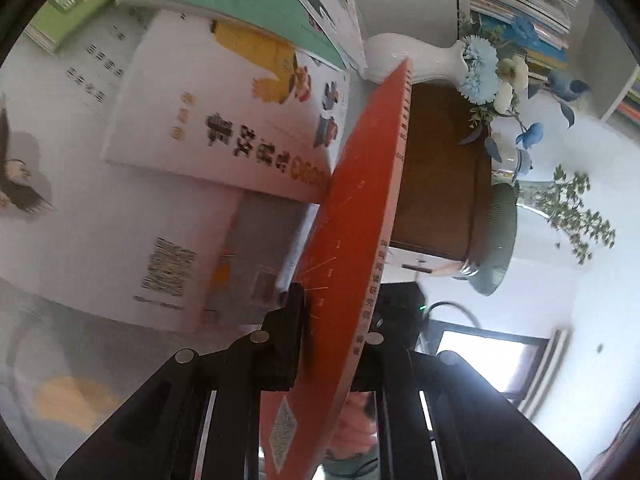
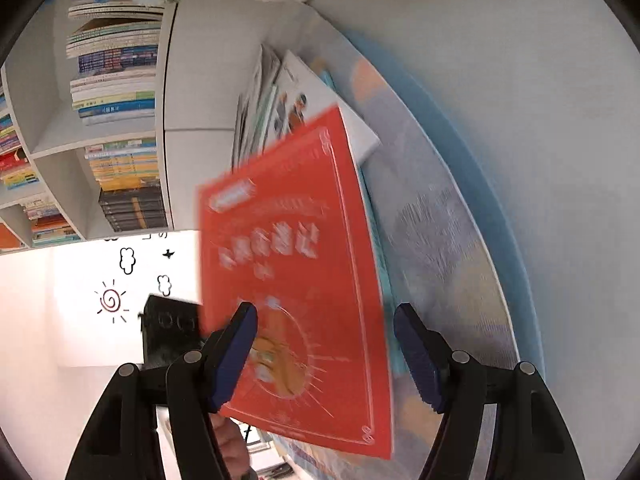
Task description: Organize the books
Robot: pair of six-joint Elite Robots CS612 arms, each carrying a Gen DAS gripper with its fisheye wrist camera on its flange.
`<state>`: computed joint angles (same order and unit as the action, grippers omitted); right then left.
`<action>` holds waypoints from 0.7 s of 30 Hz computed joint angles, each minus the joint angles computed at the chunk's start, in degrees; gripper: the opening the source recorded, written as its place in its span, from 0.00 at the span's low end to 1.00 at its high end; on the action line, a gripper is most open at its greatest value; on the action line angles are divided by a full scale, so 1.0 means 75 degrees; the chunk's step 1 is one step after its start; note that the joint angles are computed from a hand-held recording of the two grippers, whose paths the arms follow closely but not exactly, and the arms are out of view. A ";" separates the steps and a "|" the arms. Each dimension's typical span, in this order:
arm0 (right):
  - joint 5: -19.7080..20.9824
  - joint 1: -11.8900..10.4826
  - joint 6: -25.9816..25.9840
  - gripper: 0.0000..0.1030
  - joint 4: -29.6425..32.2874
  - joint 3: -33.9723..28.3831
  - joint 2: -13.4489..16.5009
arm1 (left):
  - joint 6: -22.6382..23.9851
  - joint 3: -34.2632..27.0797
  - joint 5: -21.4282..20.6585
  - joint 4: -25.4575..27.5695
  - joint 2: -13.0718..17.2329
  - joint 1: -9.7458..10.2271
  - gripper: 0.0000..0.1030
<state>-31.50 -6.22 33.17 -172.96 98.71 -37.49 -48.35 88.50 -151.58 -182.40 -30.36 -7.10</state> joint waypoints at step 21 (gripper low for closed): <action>-0.2408 0.0422 -0.2593 0.20 0.0876 0.0585 -0.1087 | 0.4560 0.0517 0.3559 0.3580 -0.1378 -0.0749 0.22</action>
